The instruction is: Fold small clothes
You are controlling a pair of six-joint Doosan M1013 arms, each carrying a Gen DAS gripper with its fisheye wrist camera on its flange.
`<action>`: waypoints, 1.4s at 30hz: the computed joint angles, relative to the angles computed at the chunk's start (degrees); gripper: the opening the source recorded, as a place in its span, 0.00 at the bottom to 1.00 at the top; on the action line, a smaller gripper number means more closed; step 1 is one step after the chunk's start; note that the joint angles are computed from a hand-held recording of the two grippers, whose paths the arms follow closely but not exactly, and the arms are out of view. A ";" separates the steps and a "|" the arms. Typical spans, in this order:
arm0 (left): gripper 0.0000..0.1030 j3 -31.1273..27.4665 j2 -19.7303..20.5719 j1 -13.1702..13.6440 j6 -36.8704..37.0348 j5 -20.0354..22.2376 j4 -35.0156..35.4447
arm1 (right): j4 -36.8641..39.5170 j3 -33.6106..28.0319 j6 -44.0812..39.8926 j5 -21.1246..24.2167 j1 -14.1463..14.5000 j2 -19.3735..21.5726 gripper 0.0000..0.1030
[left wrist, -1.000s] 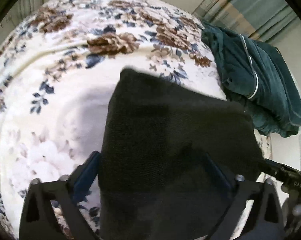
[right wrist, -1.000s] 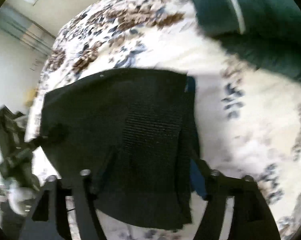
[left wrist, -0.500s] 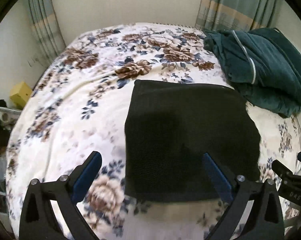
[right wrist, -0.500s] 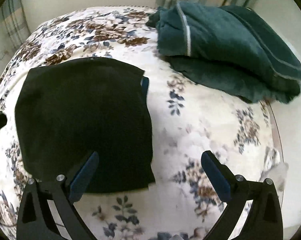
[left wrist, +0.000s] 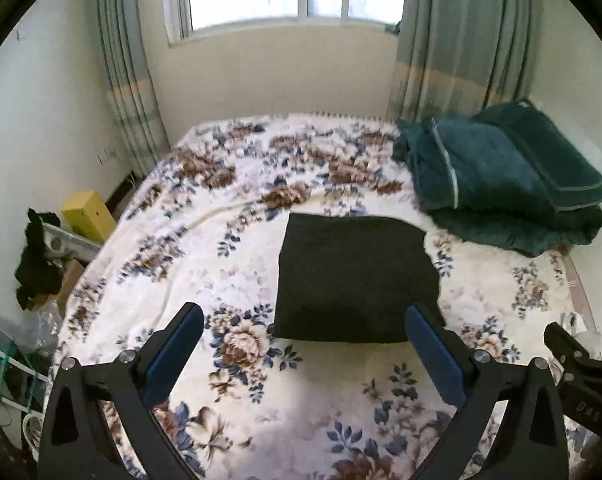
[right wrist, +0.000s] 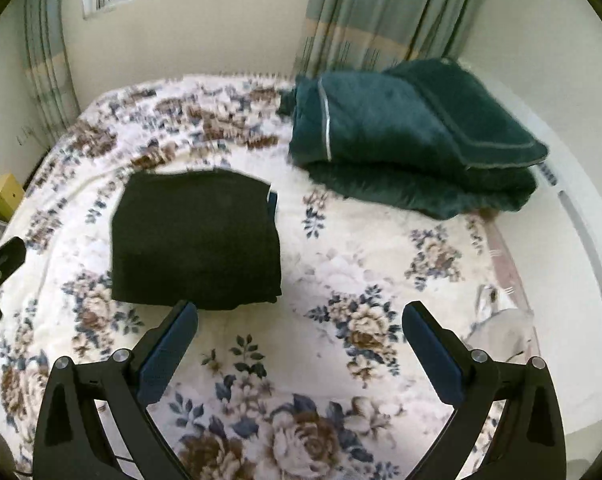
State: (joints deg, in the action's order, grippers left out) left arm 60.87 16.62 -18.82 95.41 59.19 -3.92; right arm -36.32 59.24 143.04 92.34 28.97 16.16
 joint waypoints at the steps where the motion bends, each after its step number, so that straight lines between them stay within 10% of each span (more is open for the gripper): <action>1: 1.00 0.25 -0.85 0.07 0.18 0.18 -0.20 | -1.49 -0.96 0.18 1.21 1.29 -0.50 1.00; 20: 1.00 4.08 -15.81 1.81 2.84 1.84 -3.52 | -19.82 -20.19 -2.18 17.08 21.20 -1.35 1.00; 42: 1.00 0.86 -16.73 0.97 -1.23 9.01 -0.22 | -20.31 -33.71 -9.47 21.90 23.84 2.01 1.00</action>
